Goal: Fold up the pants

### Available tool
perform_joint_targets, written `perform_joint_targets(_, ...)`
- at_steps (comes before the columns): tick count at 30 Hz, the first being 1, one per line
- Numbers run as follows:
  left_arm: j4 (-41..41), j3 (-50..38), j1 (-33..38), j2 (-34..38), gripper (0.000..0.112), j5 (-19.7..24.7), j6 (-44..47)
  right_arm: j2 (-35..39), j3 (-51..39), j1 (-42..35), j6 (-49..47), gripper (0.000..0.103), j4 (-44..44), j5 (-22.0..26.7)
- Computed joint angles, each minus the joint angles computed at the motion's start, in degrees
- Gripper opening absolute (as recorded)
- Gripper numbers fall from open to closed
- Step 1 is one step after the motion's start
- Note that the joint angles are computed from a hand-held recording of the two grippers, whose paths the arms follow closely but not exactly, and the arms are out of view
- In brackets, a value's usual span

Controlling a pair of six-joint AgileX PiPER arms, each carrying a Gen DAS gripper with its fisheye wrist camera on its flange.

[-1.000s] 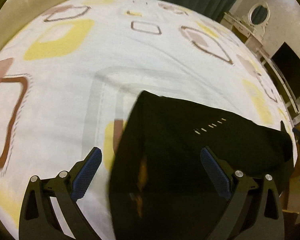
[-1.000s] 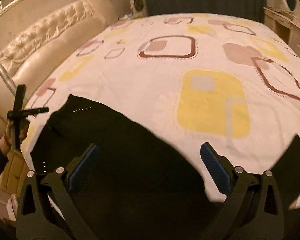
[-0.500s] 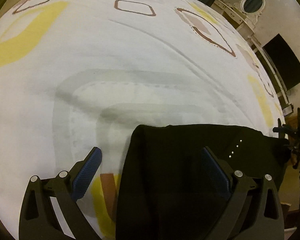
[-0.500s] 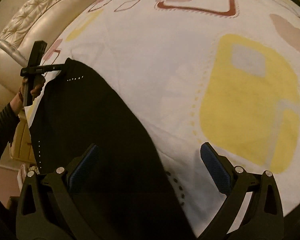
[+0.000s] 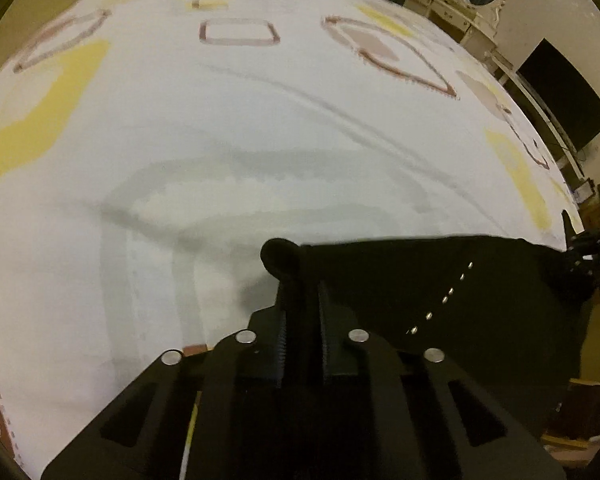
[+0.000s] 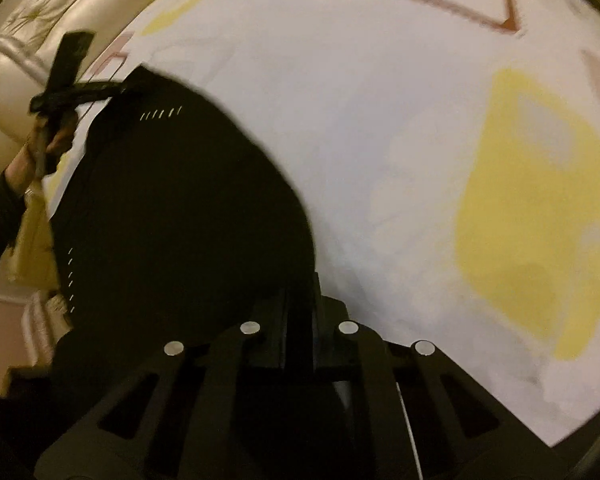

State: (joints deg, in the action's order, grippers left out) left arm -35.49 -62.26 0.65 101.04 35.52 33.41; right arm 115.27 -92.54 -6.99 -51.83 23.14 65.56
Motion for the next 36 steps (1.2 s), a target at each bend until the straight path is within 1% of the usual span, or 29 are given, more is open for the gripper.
perform_joint_targets(1, -1.80, 1.04, 0.64, -1.50, 0.012, -0.14, 0.99, -1.55, 1.15, -0.51, -0.40, 0.007, 1.13, -1.82)
perform_joint_targets(3, -4.10, 0.16, 0.96, -1.88, 0.011, -0.18, 1.35, -7.15, 7.16, -0.82, -2.06, 0.007, 3.29, -8.10)
perform_joint_targets(5, -9.09, 2.79, 2.26, -5.14, 0.011, -0.68, 5.33, -13.89, 15.99, 0.16, -5.36, 0.007, 3.94, -16.55)
perform_joint_targets(8, -18.02, 8.46, 5.72, -11.52, 0.010, 1.41, 13.22, -25.91, 32.27, 2.07, -13.38, 0.007, 6.72, -29.87)
perform_joint_targets(9, -20.43, 10.78, 7.03, -14.36, 0.010, 2.79, 15.63, -28.62, 36.19, 2.72, -15.58, 0.007, 7.68, -32.87)
perform_joint_targets(10, -21.02, 12.77, 7.73, -17.21, 0.010, 3.67, 16.45, -31.80, 40.70, 3.79, -17.42, 0.007, 8.45, -36.44)
perform_joint_targets(11, -21.19, 13.59, 7.45, -18.56, 0.009, 3.60, 16.51, -34.39, 44.37, 3.98, -20.23, 0.007, 10.02, -38.97)
perform_joint_targets(12, -21.35, 15.14, 8.17, -20.79, 0.009, 4.53, 16.96, -37.58, 48.45, 3.70, -23.91, 0.007, 12.76, -40.52)
perform_joint_targets(13, -21.38, 16.67, 8.39, -22.91, 0.008, 5.05, 16.88, -39.74, 51.12, 3.84, -26.14, 0.007, 14.64, -41.79)
perform_joint_targets(14, -21.32, 18.59, 9.27, -25.82, 0.007, 6.35, 16.93, -43.19, 55.11, 3.27, -30.67, 0.007, 17.87, -42.95)
perform_joint_targets(15, -21.69, 20.03, 9.68, -27.57, 0.006, 6.83, 17.31, -45.43, 57.51, 2.18, -34.66, 0.007, 20.72, -42.97)
perform_joint_targets(16, -21.94, 22.20, 11.20, -30.68, 0.005, 8.61, 17.58, -47.62, 60.14, 2.18, -37.00, 0.007, 22.89, -43.73)
perform_joint_targets(19, -21.60, 26.91, 13.40, -36.05, 0.005, 10.61, 18.04, -54.18, 67.82, -0.50, -46.12, 0.007, 29.40, -42.83)
perform_joint_targets(20, -21.21, 28.98, 14.49, -38.46, 0.005, 11.62, 17.99, -56.04, 70.04, -1.36, -47.65, 0.007, 29.50, -42.62)
perform_joint_targets(23, -20.80, 33.60, 17.45, -42.33, 0.005, 13.79, 18.43, -57.57, 74.73, 1.29, -46.47, 0.007, 28.15, -45.87)
perform_joint_targets(27, -20.88, 39.37, 21.09, -44.67, 0.005, 15.14, 19.83, -58.94, 79.55, 1.12, -46.52, 0.007, 27.53, -46.95)
perform_joint_targets(29, -20.97, 41.83, 22.12, -45.02, 0.005, 15.39, 20.65, -58.25, 81.44, 3.84, -44.99, 0.008, 27.04, -50.35)
perform_joint_targets(32, -19.95, 44.65, 20.01, -44.84, 0.008, 12.44, 18.55, -58.36, 85.20, 7.91, -46.60, 0.010, 31.49, -56.21)
perform_joint_targets(33, -20.03, 45.50, 20.09, -44.60, 0.011, 11.89, 18.18, -58.74, 85.31, 7.76, -45.66, 0.011, 31.29, -56.22)
perform_joint_targets(34, -20.01, 46.24, 21.67, -44.94, 0.016, 12.71, 18.06, -59.00, 84.88, 6.95, -42.54, 0.013, 28.80, -55.19)
perform_joint_targets(35, -20.51, 47.21, 25.53, -45.14, 0.019, 15.21, 19.38, -59.48, 84.15, 5.58, -38.14, 0.019, 24.84, -53.40)
perform_joint_targets(36, -20.28, 48.10, 29.29, -45.79, 0.028, 17.89, 20.77, -61.23, 84.22, 3.73, -35.38, 0.024, 21.87, -51.06)
